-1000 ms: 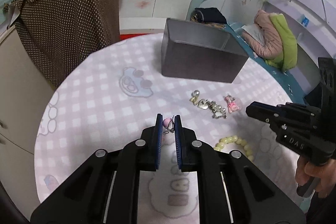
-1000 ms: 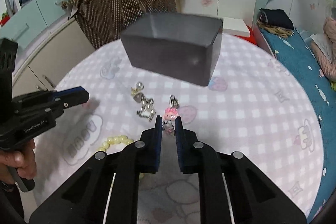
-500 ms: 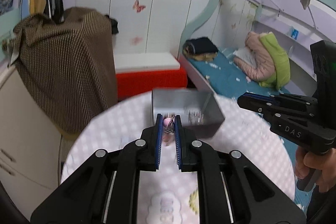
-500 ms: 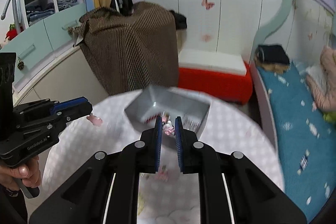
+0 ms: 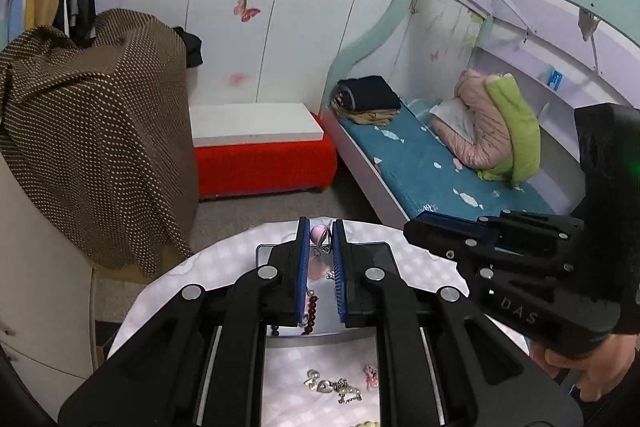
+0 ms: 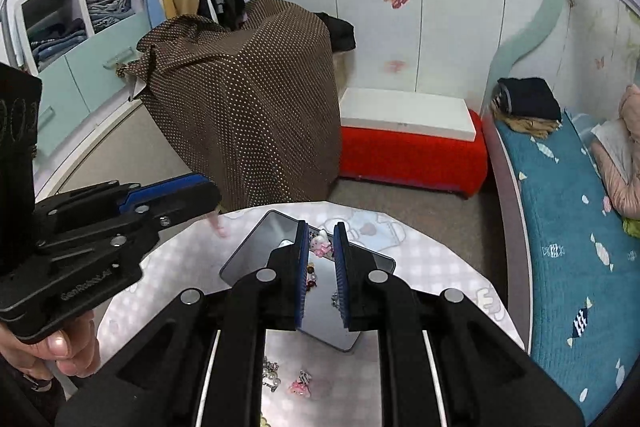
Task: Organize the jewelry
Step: 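Carry both held charms over the grey box and lower them inside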
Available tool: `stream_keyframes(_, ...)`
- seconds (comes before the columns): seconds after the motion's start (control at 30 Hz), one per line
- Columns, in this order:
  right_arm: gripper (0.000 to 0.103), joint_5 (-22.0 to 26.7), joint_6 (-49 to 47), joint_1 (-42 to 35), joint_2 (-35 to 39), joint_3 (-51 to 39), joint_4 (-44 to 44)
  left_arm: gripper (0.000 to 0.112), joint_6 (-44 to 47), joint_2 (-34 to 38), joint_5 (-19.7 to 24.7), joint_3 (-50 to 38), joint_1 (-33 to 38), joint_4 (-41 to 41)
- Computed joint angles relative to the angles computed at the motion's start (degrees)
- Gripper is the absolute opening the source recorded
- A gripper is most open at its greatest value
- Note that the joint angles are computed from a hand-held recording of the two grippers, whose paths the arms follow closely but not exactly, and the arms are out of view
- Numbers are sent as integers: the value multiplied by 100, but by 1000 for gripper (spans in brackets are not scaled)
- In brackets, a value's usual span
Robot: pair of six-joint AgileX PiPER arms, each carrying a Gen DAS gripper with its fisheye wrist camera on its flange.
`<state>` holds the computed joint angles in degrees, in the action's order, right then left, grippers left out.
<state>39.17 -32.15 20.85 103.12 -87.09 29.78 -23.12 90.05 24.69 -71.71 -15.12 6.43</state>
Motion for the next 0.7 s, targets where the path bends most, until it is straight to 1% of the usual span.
stream_keyframes(0.13, 11, 96, 210, 3, 178, -149, -135, 12, 430, 377, 102, -325, 96, -480)
stream_keyframes(0.27, 11, 179, 448, 31, 326, -331, -332, 12, 662, 644, 182, -519, 176, -736)
stream_keyframes(0.5, 11, 269, 629, 19, 484, -492, -482, 12, 793, 939, 351, -779, 212, -822)
stream_keyframes(0.7, 12, 325, 759, 52, 569, -615, -586, 12, 688, 962, 425, -762, 223, -682)
